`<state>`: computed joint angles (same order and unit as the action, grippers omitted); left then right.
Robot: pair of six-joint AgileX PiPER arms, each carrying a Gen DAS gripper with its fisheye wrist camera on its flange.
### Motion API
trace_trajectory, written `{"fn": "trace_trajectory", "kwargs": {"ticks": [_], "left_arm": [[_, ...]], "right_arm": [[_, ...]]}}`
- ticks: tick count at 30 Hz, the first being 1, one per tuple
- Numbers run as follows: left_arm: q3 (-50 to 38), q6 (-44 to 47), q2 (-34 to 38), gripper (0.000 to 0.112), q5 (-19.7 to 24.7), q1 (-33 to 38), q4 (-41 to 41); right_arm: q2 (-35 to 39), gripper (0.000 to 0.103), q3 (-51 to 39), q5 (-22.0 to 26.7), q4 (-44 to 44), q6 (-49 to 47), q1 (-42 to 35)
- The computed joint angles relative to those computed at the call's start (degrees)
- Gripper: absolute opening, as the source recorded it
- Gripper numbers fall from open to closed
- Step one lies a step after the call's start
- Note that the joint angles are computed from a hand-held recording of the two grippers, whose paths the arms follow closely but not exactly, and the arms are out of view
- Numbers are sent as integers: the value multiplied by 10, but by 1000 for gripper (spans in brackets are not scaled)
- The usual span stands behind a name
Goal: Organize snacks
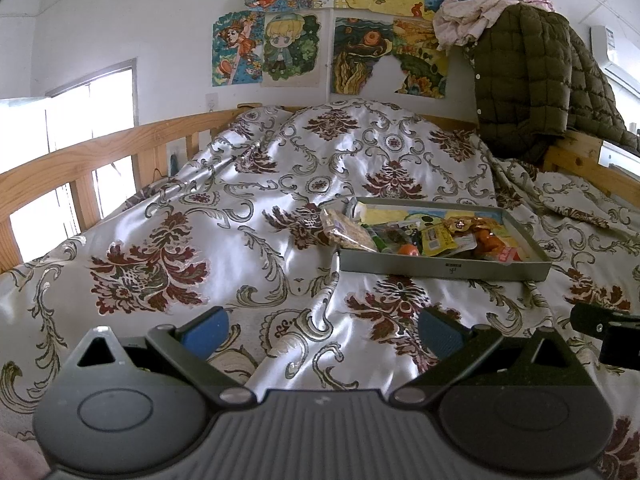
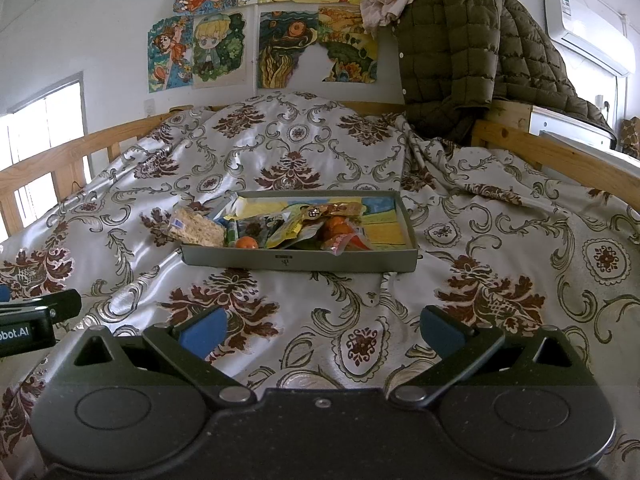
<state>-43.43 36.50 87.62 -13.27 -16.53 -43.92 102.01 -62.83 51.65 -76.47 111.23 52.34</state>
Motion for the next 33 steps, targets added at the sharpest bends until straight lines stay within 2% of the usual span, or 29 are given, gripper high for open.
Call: {"fn": "trace_trajectory", "kwargs": {"ticks": [13,33], "left_arm": [[-7,174,-4,103,-18,-24,-162],[-8,188,-3,103,-14,-23,-175]], "right_arm": [[0,102,-1,0,1,-1,0],[1,102,-4,1,4,-5,1]]}}
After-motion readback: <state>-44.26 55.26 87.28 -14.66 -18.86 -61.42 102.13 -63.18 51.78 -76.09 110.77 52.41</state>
